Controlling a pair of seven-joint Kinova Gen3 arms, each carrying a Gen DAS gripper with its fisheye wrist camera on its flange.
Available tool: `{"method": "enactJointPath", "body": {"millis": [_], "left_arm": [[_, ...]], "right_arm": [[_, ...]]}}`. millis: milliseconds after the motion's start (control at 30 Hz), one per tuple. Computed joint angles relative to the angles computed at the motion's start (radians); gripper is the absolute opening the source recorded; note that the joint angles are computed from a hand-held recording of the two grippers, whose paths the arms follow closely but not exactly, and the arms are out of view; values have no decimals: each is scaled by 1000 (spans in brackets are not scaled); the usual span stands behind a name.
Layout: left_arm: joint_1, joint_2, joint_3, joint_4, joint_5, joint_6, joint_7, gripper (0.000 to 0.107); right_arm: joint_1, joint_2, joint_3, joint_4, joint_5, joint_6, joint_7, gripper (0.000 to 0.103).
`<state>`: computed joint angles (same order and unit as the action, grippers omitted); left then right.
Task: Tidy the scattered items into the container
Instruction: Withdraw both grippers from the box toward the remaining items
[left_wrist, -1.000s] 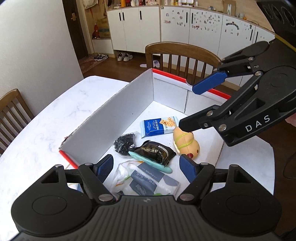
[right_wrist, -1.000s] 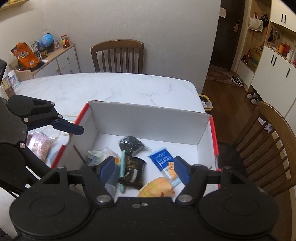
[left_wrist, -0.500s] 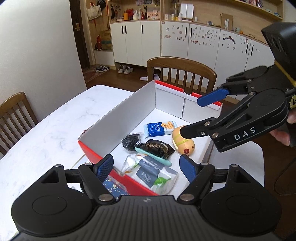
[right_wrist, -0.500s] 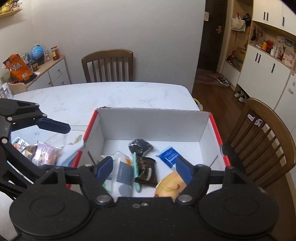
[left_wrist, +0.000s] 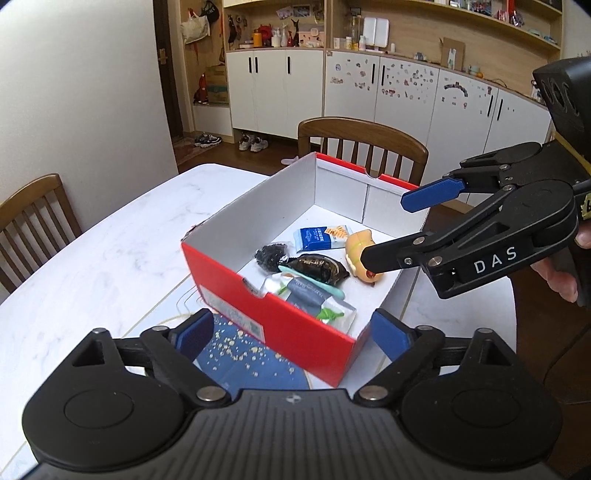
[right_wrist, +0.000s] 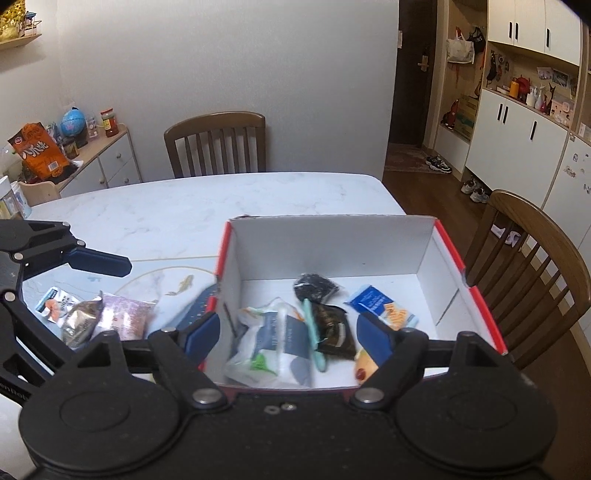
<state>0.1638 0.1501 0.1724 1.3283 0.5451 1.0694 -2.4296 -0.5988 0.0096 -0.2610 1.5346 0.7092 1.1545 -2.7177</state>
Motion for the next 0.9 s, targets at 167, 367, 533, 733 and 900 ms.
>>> {"method": "enactJointPath", "body": {"millis": [167,367,533,733,900], "left_arm": [[-43,-43,-24,62,61,-12,-52,102],[-87,-84,-65,118,115,-13,-91,103],[-122,-124,-103,179,154,-25,-126,103],[-171,-153,-157,236,198,-20,-156,103],[-207,-162,-186,275,207,-21,-186,103]], "right_arm": [[-43,30,-18,-28,42,38,-64,86],[-106,69,-10,-60,78,65,-124,87],[-152,100,3,-88,96,64,-148,87],[-202,147,27,-133,109,59,-146,87],[-228,180,53,-168,105,46,-135,87]]}}
